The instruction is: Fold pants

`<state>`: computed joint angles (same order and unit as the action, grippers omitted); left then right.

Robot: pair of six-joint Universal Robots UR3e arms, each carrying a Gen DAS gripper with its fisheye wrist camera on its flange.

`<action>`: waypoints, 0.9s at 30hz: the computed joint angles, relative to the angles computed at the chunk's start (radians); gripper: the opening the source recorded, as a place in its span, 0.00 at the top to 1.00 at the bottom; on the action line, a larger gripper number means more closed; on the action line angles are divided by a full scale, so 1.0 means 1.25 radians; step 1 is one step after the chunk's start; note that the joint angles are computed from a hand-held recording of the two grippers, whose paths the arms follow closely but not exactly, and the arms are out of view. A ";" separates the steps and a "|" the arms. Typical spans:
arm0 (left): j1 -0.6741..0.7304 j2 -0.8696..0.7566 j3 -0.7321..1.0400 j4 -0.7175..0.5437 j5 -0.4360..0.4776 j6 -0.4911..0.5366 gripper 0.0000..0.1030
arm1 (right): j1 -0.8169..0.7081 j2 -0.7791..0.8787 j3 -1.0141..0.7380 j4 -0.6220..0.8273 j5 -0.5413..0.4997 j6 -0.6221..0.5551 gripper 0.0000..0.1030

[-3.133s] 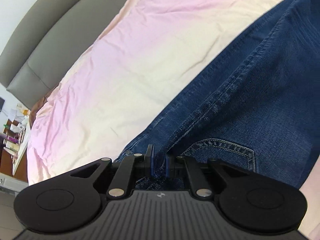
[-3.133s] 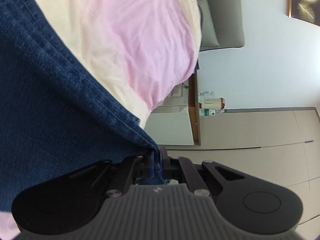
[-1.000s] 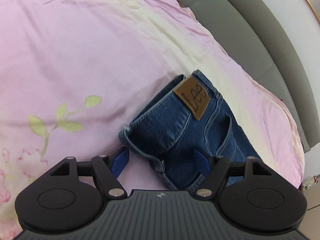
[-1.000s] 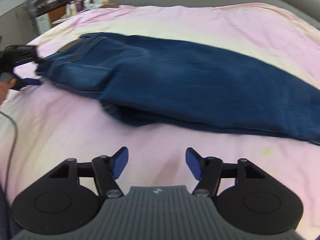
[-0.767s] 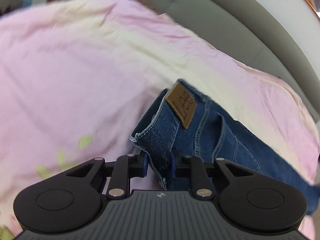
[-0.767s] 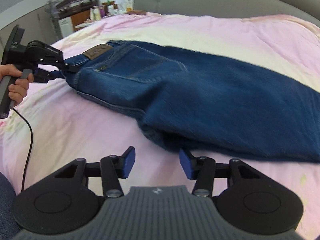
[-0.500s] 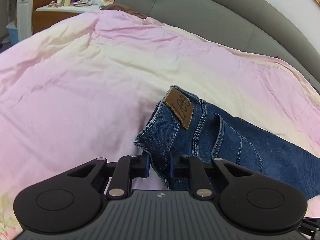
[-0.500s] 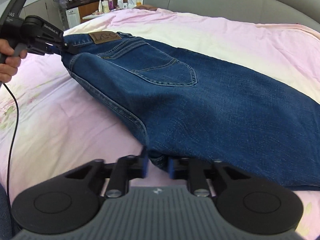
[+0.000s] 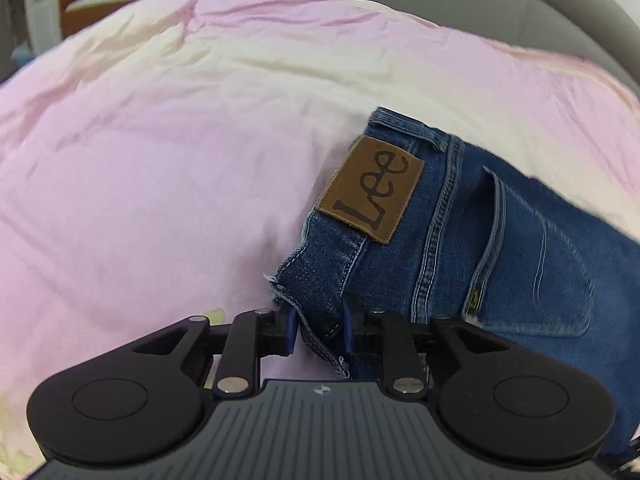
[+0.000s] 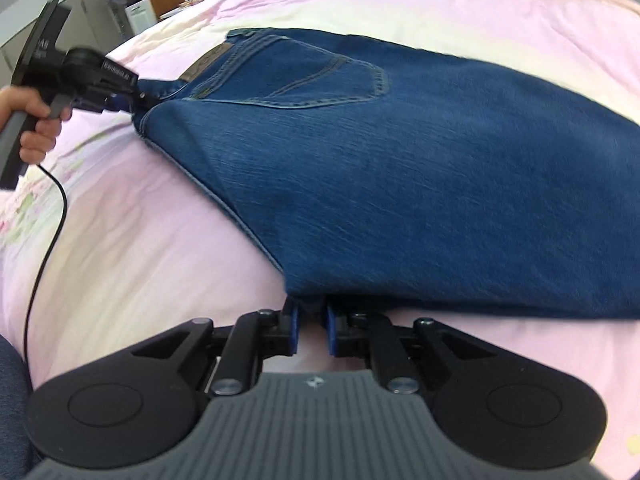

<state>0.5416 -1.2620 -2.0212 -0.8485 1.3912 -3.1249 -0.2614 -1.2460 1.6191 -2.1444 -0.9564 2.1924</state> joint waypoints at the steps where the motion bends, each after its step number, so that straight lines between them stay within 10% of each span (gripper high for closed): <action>1: -0.027 -0.004 0.022 -0.017 0.034 0.010 0.60 | -0.015 -0.012 -0.004 0.028 0.004 -0.010 0.94; 7: -0.142 0.082 0.086 -0.132 0.149 -0.018 0.42 | -0.159 -0.087 0.015 0.120 0.017 -0.086 0.71; 12: -0.257 0.148 0.142 -0.229 0.065 -0.163 0.41 | -0.286 -0.094 -0.012 0.125 -0.005 -0.097 0.71; 20: -0.706 -0.091 0.230 -0.083 0.212 -0.429 0.38 | -0.489 -0.007 -0.140 0.145 -0.029 -0.085 0.71; 27: -0.807 -0.299 0.300 0.001 0.303 -0.614 0.38 | -0.567 0.155 -0.366 0.173 -0.051 -0.060 0.71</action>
